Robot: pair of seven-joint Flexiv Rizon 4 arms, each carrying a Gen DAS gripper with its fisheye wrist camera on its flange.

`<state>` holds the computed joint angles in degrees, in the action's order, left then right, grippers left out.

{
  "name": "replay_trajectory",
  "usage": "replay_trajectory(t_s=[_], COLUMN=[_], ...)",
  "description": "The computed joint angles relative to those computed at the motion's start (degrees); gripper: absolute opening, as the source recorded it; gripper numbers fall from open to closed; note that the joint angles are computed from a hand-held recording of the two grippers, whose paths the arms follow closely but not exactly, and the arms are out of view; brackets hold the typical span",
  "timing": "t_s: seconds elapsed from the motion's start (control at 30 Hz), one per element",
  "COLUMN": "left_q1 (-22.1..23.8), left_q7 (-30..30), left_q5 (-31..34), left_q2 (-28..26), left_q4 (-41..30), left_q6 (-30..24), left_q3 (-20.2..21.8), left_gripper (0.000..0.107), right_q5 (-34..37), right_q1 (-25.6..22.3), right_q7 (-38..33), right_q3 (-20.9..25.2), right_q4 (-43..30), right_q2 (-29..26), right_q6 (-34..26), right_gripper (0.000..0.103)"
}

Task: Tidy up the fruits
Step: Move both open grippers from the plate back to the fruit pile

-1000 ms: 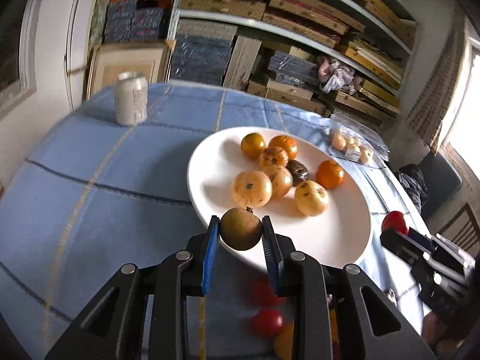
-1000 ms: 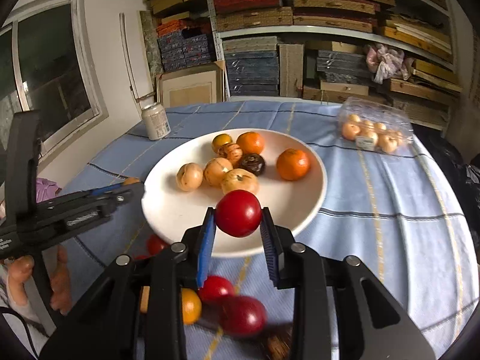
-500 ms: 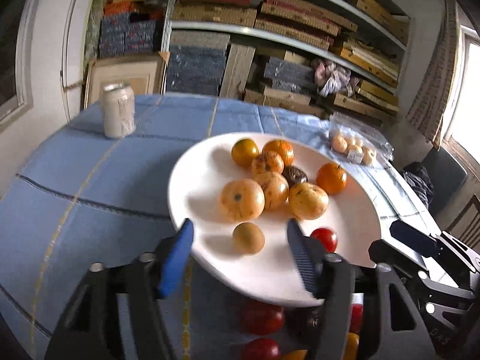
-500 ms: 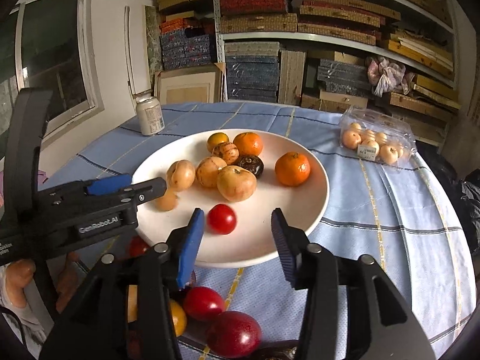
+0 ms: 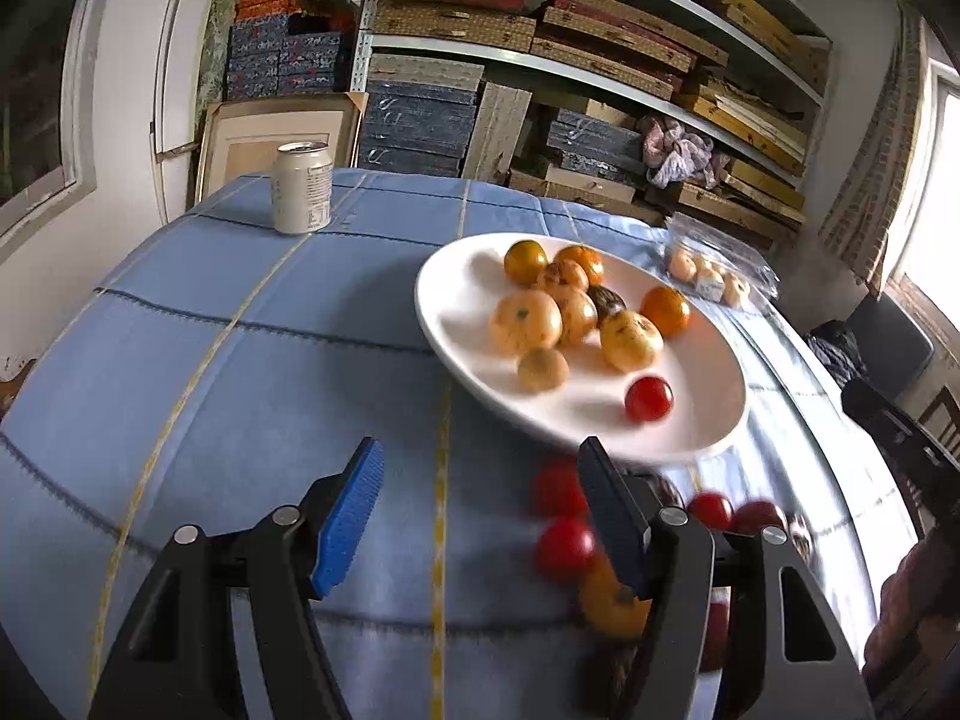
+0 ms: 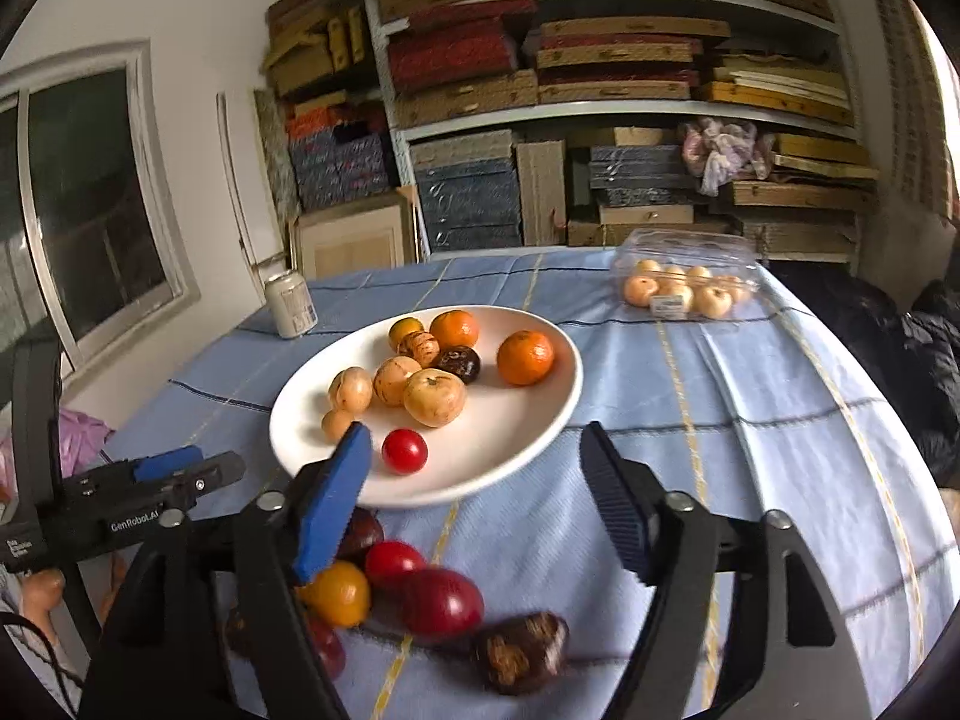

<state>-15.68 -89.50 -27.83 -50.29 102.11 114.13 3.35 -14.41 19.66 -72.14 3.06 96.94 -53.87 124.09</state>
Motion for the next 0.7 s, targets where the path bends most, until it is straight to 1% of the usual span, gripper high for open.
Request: replay_trajectory(t_s=[0.03,0.1,0.17,0.2,0.23,0.37,0.5,0.53,0.6,0.63,0.67,0.7], left_q1=[-0.5,-2.9,-4.6,-6.0,-6.4,-4.0,-1.2,-1.4,-3.7,-4.0,-2.8,-2.5], left_q7=[0.2,1.2,2.2,2.9,3.2,3.3,3.2,2.9,2.3,1.9,1.3,0.5], left_q5=[0.0,-1.1,-2.3,-3.7,-4.3,-3.0,-0.3,-0.1,-1.0,-1.3,-0.4,0.0], left_q2=[0.1,0.1,-0.4,-0.8,-1.1,-1.5,-1.8,-2.0,-2.4,-2.5,-2.2,-2.0], left_q4=[0.5,1.1,0.6,0.2,-0.2,-1.2,-2.6,-2.9,-3.7,-3.9,-3.6,-3.3], left_q6=[0.2,0.1,-0.4,-1.0,-1.4,-2.5,-5.7,-6.1,-8.1,-9.3,-9.4,-9.4], left_q3=[0.3,2.1,3.5,4.9,5.3,3.0,0.6,1.0,4.1,4.7,3.5,3.5], left_gripper=[0.068,0.069,0.069,0.069,0.069,0.069,0.069,0.069,0.069,0.071,0.073,0.074], right_q5=[0.7,1.4,0.3,-0.4,-1.4,-2.7,-2.8,-2.9,-3.0,-3.2,-3.2,-3.2], right_q1=[-0.1,-1.2,-3.7,-4.3,-5.2,-5.2,-4.6,-4.6,-4.7,-4.9,-4.8,-4.8], right_q7=[-0.2,0.2,2.1,2.8,3.8,5.4,5.4,5.5,5.7,5.8,5.9,5.9], right_q3=[0.0,0.8,2.7,3.0,3.5,2.9,2.3,2.3,2.4,2.5,2.4,2.3], right_q4=[1.3,3.7,5.9,6.3,6.7,7.1,7.3,7.3,7.2,7.2,7.3,7.3], right_q2=[0.4,0.9,1.3,1.3,1.4,1.7,2.0,2.0,1.9,1.9,2.0,2.0], right_q6=[1.3,4.0,5.9,6.2,6.4,5.3,4.8,4.9,5.1,5.2,5.2,5.2], right_gripper=[0.075,0.082,0.084,0.084,0.084,0.084,0.084,0.084,0.085,0.085,0.085,0.085])
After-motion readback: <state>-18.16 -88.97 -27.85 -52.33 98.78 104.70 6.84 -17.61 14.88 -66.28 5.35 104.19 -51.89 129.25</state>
